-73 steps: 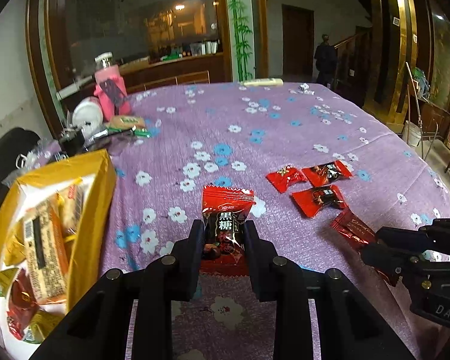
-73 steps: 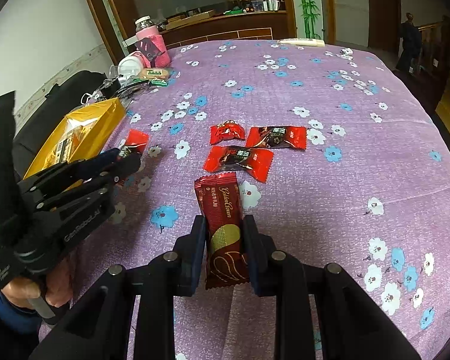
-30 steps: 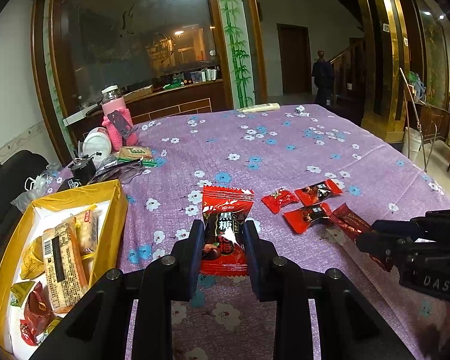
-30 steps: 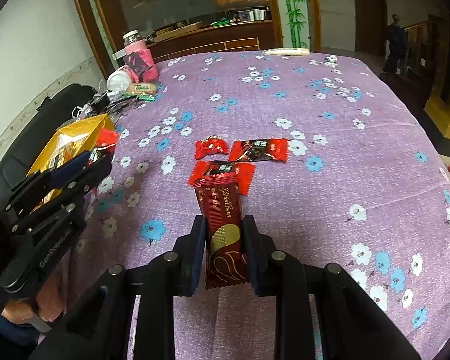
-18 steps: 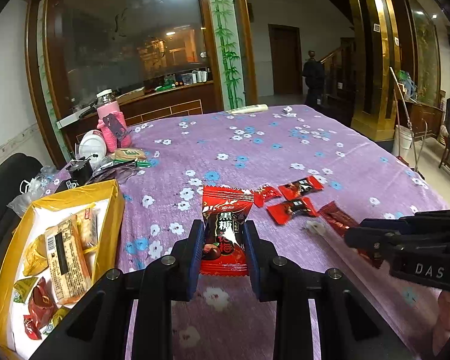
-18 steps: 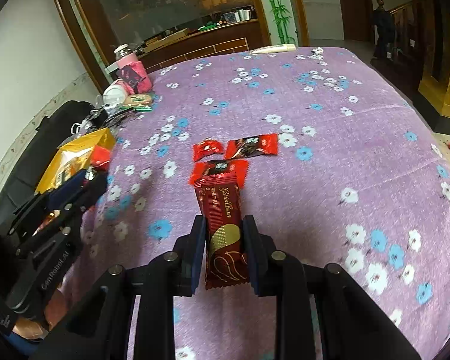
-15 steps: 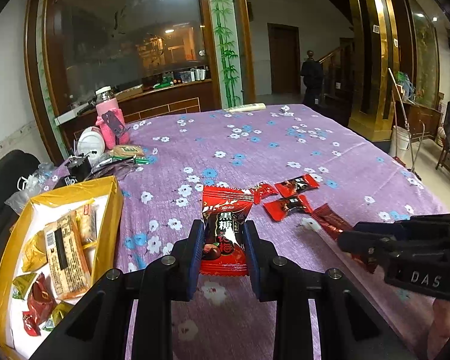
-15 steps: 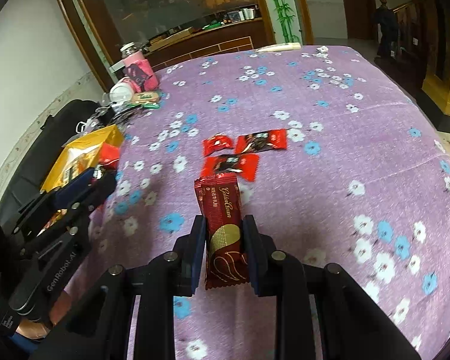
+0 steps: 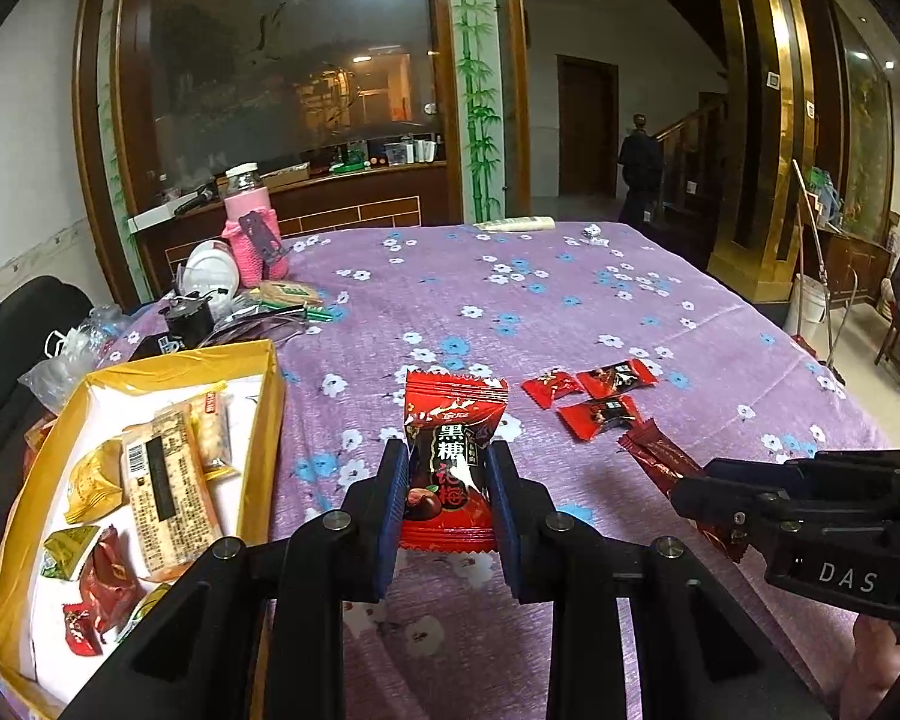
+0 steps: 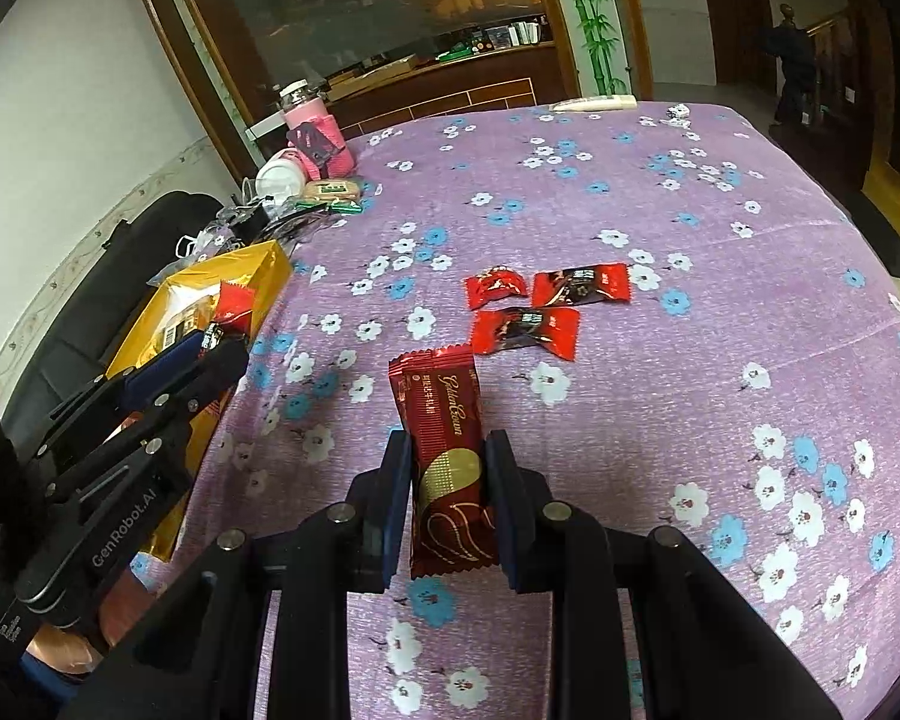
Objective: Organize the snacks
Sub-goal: 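Carry the red candy and chocolate bar over the yellow box with both grippers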
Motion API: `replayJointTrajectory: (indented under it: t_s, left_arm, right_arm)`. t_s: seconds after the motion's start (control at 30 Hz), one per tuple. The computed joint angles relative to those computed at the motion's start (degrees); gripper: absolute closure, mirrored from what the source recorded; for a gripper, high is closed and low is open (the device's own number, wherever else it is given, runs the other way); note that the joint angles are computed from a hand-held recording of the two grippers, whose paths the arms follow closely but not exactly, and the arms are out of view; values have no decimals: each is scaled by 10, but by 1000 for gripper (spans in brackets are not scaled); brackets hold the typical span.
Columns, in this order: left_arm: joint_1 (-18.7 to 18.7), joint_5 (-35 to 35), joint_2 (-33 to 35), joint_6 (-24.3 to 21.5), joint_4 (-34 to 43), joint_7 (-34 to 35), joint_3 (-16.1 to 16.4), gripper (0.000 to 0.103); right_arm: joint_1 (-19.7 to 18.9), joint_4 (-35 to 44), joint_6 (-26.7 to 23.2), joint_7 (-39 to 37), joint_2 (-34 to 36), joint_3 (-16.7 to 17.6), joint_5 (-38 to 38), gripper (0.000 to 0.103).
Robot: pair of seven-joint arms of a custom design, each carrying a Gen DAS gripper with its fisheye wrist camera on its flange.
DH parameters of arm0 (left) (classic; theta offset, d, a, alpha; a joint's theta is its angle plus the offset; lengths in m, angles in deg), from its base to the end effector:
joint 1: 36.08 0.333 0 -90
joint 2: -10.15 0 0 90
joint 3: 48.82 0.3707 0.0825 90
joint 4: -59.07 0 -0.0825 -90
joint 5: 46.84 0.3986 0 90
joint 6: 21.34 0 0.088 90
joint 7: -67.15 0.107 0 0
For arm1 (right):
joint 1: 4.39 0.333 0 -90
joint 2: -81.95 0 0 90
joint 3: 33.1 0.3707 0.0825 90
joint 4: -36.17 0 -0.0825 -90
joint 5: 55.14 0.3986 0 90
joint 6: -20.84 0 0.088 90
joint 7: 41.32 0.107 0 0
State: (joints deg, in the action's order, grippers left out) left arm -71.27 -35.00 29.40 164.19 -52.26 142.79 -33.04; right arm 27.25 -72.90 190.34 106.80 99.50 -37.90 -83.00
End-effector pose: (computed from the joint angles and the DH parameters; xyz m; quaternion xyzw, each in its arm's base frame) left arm 0.6375 -0.2702 0.4739 -0.5013 0.7291 -0.3702 0.2830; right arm 0.6005 0.3457 0.4651 -0.6252 0.6822 -0.1535 0.3465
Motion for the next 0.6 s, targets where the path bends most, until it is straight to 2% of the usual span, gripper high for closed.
replayJointTrajectory:
  t_s: [0.47, 0.6]
  left_arm:
    - [-5, -10, -13, 5, -16, -1, 11, 76]
    - [2, -14, -16, 5, -20, 1, 6, 76]
  right_arm:
    - [2, 10, 3, -20, 6, 7, 19, 79]
    - [3, 13, 1, -25, 8, 8, 24, 79]
